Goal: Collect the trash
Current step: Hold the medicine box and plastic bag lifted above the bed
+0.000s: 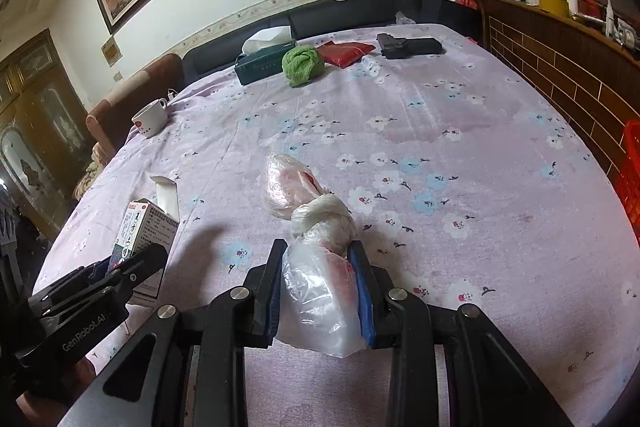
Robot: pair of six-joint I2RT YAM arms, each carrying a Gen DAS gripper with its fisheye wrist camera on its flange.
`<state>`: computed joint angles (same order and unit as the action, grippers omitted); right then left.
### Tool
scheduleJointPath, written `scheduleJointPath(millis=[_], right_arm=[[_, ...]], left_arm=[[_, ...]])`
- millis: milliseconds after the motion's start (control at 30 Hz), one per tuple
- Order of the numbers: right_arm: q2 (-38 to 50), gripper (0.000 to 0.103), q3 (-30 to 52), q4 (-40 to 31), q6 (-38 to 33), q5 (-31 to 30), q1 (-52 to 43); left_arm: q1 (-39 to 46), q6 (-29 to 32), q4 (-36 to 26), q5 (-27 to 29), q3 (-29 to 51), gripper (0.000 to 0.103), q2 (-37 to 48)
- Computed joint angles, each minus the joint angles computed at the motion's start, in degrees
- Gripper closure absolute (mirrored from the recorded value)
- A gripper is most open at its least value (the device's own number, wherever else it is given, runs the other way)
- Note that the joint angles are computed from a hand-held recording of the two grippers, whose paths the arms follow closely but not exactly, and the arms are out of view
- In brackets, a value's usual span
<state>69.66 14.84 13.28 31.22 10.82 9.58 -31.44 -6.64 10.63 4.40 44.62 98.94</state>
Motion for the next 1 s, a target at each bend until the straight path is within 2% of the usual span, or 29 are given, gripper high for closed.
scheduleJointPath(millis=[1000], right_arm=[[0.87,0.07,-0.22,1.5,-0.27,-0.61,-0.26]], left_arm=[[-0.8,-0.32,-0.58,-2.07,0.31,0.068,0.2]])
